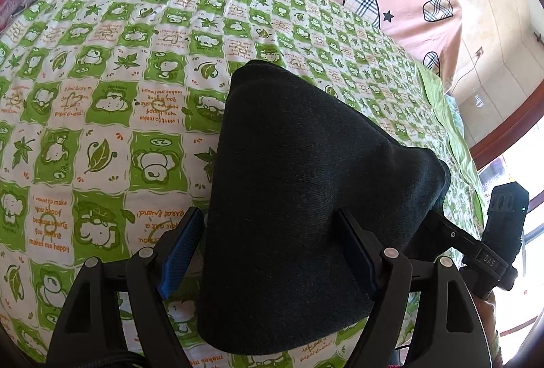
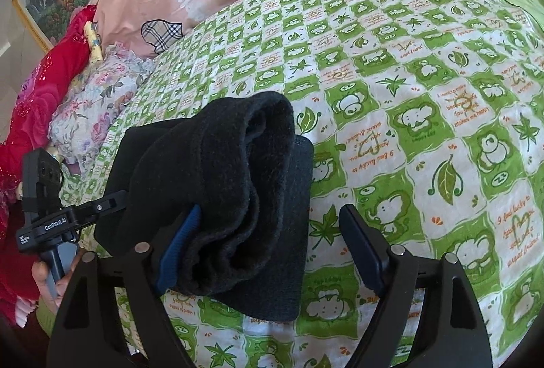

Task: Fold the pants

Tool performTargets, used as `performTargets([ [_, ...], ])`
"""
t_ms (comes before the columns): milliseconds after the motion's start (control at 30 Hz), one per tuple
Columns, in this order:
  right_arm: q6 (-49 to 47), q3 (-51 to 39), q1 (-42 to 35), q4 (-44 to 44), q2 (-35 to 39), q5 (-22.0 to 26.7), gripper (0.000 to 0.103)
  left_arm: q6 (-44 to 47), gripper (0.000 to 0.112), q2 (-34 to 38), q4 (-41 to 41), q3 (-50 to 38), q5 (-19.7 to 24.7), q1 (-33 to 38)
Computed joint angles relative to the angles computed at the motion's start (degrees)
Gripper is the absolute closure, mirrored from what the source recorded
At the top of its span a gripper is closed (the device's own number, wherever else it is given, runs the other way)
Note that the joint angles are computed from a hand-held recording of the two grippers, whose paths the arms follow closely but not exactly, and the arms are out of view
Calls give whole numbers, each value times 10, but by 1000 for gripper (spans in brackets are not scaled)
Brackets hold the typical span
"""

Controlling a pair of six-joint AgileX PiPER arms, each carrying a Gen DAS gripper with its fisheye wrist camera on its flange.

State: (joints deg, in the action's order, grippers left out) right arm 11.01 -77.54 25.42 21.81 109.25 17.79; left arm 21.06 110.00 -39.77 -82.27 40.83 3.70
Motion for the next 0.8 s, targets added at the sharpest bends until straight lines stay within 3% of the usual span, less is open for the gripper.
performTargets([
  [467,-115,-22,-6,126,20,30,20,-15,32,31,7,-48,25,-2],
  [733,-312,19,-38,368,10,29,20,-22,34,61,-3,-96,49,5],
  [800,-330,23,-42,392,9,30,21,-30,40,71,-1,-115,58,5],
])
